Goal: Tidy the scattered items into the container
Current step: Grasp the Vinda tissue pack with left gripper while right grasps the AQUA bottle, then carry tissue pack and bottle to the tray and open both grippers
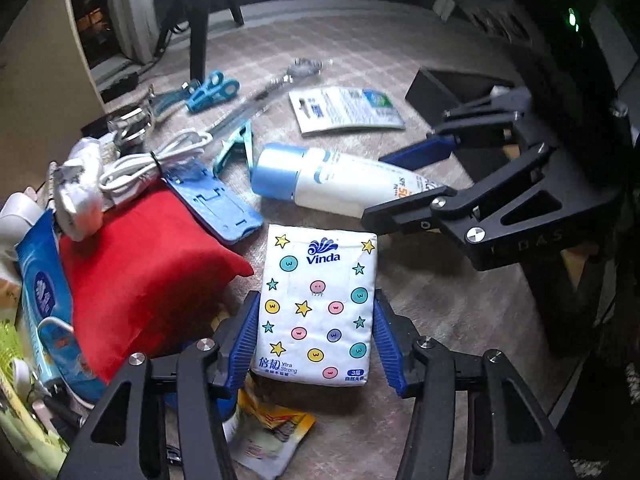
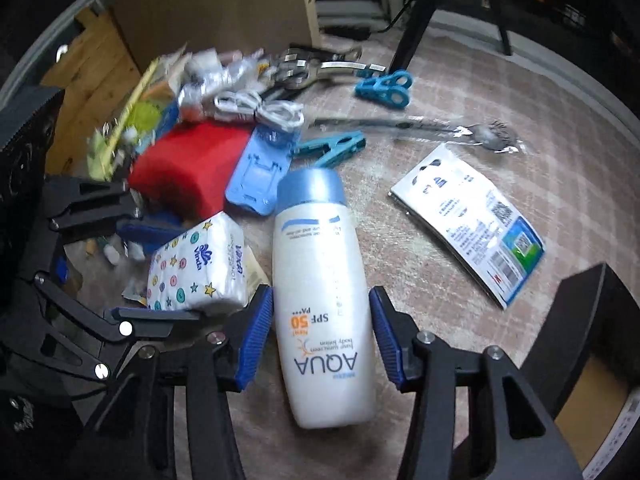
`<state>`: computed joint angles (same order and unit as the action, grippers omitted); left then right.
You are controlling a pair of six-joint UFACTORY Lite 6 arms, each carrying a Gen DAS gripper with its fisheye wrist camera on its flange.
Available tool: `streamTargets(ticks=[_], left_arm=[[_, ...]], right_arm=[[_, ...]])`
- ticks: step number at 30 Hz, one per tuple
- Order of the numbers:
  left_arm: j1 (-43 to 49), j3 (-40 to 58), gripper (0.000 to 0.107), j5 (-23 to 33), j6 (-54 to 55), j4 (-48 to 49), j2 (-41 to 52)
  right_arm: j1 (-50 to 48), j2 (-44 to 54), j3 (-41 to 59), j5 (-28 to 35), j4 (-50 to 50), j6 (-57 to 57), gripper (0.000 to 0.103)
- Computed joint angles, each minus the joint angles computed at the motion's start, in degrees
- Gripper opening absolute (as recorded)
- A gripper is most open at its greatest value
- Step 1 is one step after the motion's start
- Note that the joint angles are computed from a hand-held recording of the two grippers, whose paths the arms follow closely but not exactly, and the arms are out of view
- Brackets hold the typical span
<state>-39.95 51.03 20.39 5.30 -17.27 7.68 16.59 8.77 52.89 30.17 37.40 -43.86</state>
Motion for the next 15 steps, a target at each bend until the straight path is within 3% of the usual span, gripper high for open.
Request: streamTargets(ticks=[6, 15], left_arm=[[-0.5, -4.3, 0.051, 0.5, -5.0, 2.5, -8.8], [-5.3, -1.8, 0.051, -0.4, -12.4, 5.8, -8.6]], right_arm=[[-2.6, -8.9, -4.6, 1.0, 3.8, -0.1, 0.047], [-7.0, -22.1, -10.4, 4.5, 3.0, 3.4, 0.040]])
